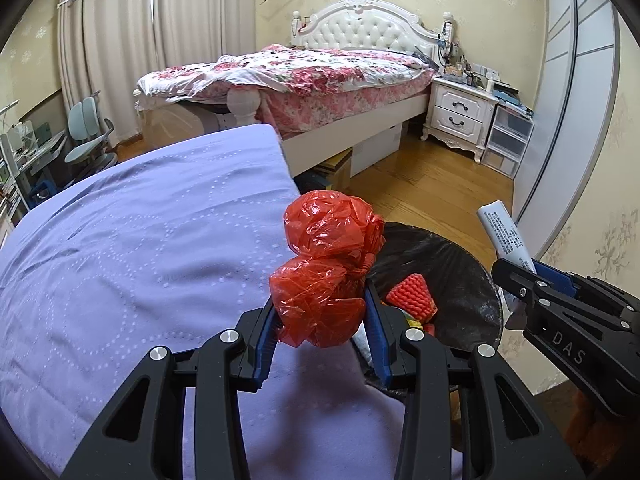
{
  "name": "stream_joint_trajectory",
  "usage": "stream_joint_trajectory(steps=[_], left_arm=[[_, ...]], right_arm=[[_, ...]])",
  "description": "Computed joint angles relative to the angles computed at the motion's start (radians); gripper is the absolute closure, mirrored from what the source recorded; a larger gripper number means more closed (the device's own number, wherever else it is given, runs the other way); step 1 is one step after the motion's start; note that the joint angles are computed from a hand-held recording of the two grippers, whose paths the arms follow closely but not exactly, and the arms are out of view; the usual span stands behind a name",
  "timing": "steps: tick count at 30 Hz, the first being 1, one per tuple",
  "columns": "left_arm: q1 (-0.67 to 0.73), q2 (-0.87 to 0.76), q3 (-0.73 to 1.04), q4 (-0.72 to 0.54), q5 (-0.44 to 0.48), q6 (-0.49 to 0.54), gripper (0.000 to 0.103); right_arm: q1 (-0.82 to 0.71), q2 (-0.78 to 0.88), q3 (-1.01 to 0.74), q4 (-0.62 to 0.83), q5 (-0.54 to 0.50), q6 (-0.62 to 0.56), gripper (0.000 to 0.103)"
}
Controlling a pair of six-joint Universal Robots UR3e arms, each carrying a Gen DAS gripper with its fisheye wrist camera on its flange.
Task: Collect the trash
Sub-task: 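Carry the tube and red bag over the black bin and open both tools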
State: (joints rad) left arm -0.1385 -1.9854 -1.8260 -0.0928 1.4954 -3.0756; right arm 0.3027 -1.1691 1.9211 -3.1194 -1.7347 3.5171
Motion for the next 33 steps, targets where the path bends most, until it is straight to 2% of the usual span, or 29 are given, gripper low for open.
stream_joint_trajectory(steps=[14,21,24,26,27,28,33], left_arm=[[-0.090,-0.130,0.171,-0.059,0.066,-0.016,0.063],[-0.106,-0.147,0.195,-0.067,0.082,-0.022,0.063],[-0.113,-0.159,0.217,-0.081,0.092,-0.025,0.057],[-0.116,-0.162,0.219,-0.077,0.100,-0.030,0.045],[-0.115,-0.164,0.223,-0.075,0.101,-0.031,0.036],[-0.115,-0.163,0.221,-0.068,0.103,-0.034,0.033],[-0.116,-0.159,0.223,-0.067,0.115,-0.035,0.028]], right_arm=[[-0.086,0.013,0.048,-0.050,0.043,-0.017,0.073],[-0.116,0.028,0.052,-0.063,0.062,-0.019,0.073],[-0.124,0.036,0.054,-0.071,0.068,-0.017,0.073],[-0.125,0.038,0.056,-0.075,0.066,-0.014,0.070],[-0.126,0.038,0.061,-0.081,0.062,-0.011,0.064],[-0.126,0.041,0.060,-0.085,0.056,-0.008,0.058],[-0.124,0.030,0.077,-0.094,0.027,0.001,0.053]])
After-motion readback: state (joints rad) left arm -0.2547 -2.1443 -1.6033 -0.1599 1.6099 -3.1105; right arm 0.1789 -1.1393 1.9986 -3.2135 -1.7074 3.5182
